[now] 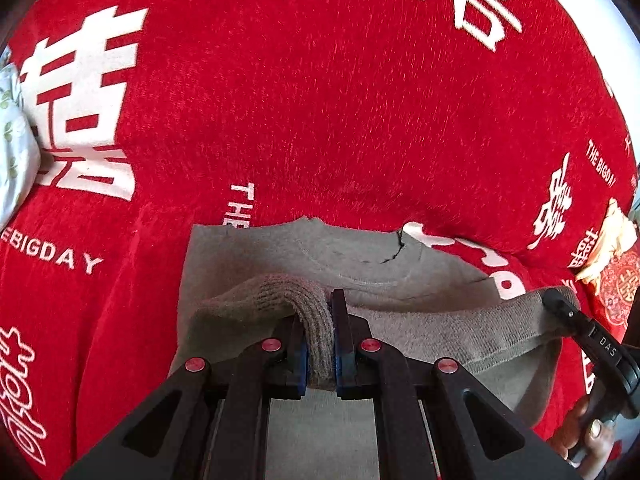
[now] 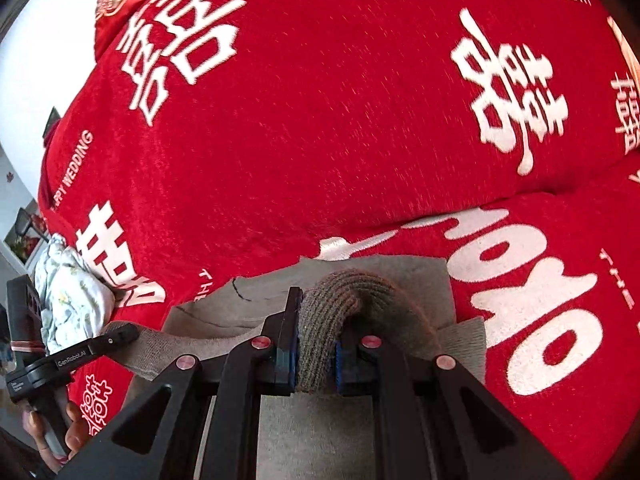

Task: Fold small clothes
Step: 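Lay the folded hem down beside the collar with both tools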

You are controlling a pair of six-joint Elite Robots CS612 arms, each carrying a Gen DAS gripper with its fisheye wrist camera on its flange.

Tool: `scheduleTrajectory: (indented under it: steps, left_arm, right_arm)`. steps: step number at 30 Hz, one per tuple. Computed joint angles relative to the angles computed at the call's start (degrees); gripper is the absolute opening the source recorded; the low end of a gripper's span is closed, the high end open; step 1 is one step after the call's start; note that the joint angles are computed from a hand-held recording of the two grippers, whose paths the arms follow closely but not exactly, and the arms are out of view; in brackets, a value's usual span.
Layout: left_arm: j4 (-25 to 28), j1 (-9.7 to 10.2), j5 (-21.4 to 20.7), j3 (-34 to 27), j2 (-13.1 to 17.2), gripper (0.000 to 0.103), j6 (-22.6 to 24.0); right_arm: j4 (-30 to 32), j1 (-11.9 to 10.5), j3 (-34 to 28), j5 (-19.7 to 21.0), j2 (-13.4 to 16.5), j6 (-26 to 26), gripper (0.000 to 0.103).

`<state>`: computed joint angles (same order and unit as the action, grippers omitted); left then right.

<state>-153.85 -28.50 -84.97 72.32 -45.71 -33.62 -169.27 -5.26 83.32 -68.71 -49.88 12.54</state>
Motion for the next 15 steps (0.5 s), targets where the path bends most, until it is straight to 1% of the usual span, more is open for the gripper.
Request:
scheduleTrajectory:
  steps: [4,7,15]
  left_arm:
    - [3.5,0.11,0.5,-3.1,1.9,0.01,0.7]
    - [5.4,0.34,0.5,-4.7,3.0,0.01,0.4]
    - [7.3,0.42,1.6,-7.3,5.0,0.01,1.2]
  right_arm:
    - [1.9,-0.3,-1.5,0.6,1.4,1.5,0.014]
    - [3.0,-0.3,-2.3,0.5,2.2,1.1,0.014]
    - [6.1,-0.3,-5.0,0.1,4.2,1.2,0.014]
